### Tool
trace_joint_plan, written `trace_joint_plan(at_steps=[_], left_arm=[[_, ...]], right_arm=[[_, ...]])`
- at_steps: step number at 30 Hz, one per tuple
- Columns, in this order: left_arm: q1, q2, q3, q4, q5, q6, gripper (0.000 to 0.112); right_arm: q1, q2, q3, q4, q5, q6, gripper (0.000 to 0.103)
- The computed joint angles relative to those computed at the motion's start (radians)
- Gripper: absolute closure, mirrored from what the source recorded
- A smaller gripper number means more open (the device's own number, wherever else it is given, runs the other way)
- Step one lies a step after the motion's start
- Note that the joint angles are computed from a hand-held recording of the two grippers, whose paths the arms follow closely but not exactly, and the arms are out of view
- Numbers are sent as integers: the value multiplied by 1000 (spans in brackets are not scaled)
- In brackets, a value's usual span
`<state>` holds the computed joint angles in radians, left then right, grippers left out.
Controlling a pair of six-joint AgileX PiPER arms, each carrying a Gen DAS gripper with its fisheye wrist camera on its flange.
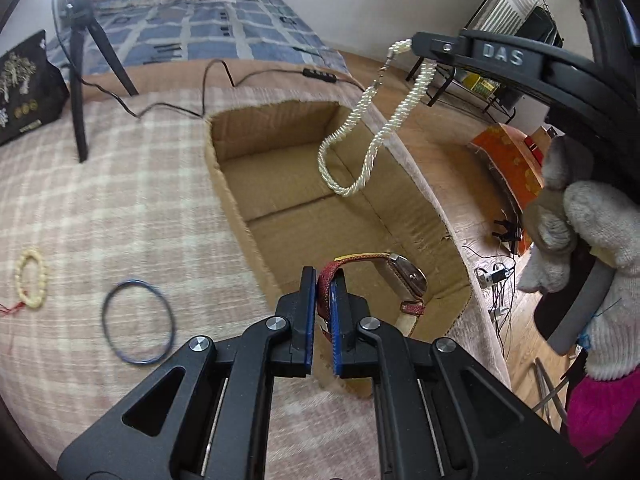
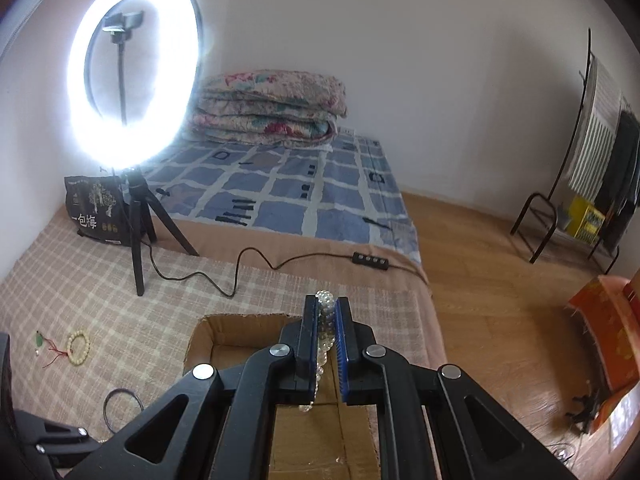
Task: Organize jewelry
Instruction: 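Open both tools to drop the necklace and watch into the box, then move left tool to the single-strand pearl necklace while right approaches the pearl earring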
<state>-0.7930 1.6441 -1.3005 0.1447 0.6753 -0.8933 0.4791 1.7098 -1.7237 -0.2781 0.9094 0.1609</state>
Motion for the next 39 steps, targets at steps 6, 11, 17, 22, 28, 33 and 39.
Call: trace_joint_plan(at_steps=[6, 11, 17, 22, 28, 33, 39], left_arm=[[-26, 52, -25, -11, -21, 16, 94], [-65, 28, -12, 105, -17, -90, 48], [-95, -21, 1, 173, 39, -129, 47], [-117, -93, 41, 219, 88, -161, 47], [-142, -237, 122, 300, 173, -225, 47], [-149, -393, 200, 361, 280, -256, 47], [-122, -612, 303, 388, 403, -257, 47]], right_arm=[[-70, 15, 42, 124, -45, -55, 97], [-91, -7, 65, 147, -71, -24, 35], [-62, -47, 82, 43, -77, 96, 9], [-22, -74, 59, -22, -15, 164, 1], [55, -133, 65, -110, 60, 241, 0], [112, -204, 106, -99, 85, 284, 0], [288, -241, 110, -240, 198, 398, 0]])
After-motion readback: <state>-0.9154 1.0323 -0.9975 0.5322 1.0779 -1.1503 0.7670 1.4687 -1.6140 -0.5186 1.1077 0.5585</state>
